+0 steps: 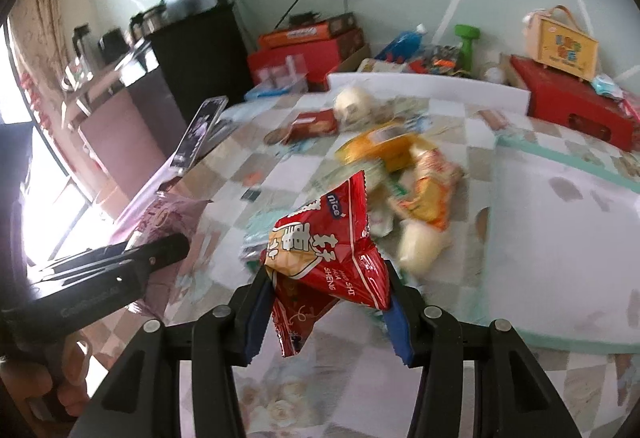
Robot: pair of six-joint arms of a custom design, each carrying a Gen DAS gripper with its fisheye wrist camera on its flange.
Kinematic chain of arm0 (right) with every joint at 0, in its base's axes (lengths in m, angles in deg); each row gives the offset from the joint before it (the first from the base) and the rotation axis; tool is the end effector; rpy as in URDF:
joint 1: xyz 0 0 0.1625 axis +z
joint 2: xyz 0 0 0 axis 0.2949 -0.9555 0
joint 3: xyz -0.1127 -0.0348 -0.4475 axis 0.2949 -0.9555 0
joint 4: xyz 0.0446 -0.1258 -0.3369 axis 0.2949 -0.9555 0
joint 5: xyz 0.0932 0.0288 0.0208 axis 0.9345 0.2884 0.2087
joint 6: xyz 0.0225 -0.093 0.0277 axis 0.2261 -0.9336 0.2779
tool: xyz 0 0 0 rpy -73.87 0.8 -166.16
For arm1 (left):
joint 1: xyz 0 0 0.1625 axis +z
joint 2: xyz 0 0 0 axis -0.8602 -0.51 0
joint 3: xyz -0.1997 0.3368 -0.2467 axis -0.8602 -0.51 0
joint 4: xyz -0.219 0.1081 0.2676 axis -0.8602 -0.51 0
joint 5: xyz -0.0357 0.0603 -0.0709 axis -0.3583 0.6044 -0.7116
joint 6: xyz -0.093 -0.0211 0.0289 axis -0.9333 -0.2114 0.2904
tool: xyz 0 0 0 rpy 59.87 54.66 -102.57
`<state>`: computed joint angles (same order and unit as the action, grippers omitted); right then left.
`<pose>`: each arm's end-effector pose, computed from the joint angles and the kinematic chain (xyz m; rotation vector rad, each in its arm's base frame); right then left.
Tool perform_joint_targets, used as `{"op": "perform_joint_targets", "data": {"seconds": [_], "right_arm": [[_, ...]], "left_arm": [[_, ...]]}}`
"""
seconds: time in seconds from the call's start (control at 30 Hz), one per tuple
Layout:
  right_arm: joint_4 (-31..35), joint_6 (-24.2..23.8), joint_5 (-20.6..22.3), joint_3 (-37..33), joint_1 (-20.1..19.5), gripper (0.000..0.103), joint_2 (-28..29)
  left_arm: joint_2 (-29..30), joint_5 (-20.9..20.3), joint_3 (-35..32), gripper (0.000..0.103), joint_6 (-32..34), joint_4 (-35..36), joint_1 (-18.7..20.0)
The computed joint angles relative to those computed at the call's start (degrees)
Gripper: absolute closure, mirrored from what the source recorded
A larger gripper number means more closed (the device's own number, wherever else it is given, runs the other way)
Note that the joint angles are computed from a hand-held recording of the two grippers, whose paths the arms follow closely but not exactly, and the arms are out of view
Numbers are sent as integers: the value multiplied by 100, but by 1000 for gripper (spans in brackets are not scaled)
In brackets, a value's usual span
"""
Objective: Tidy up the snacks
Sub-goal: 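Release the pink bag into the tray while the right tool drops the red bag there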
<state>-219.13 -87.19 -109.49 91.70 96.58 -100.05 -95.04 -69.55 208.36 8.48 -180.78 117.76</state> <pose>0.3065 -0.5114 0.0148 0.4463 -2.4334 0.8827 -0.0859 -0.5283 0.2524 0.3023 2.4064 -0.7823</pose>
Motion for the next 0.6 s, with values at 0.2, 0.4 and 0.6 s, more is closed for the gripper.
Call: {"op": "perform_joint_targets", "data": {"seconds": [0.2, 0.4, 0.6], "right_arm": [[-521, 121, -217, 252, -219, 50, -250], [-1150, 148, -672, 389, -439, 50, -433], [-1864, 233, -925, 563, -651, 50, -690]], "left_arm": [[343, -176, -293, 62, 222, -40, -205], [744, -438, -705, 62, 440, -82, -407], [1107, -685, -1093, 62, 697, -148, -593]]}}
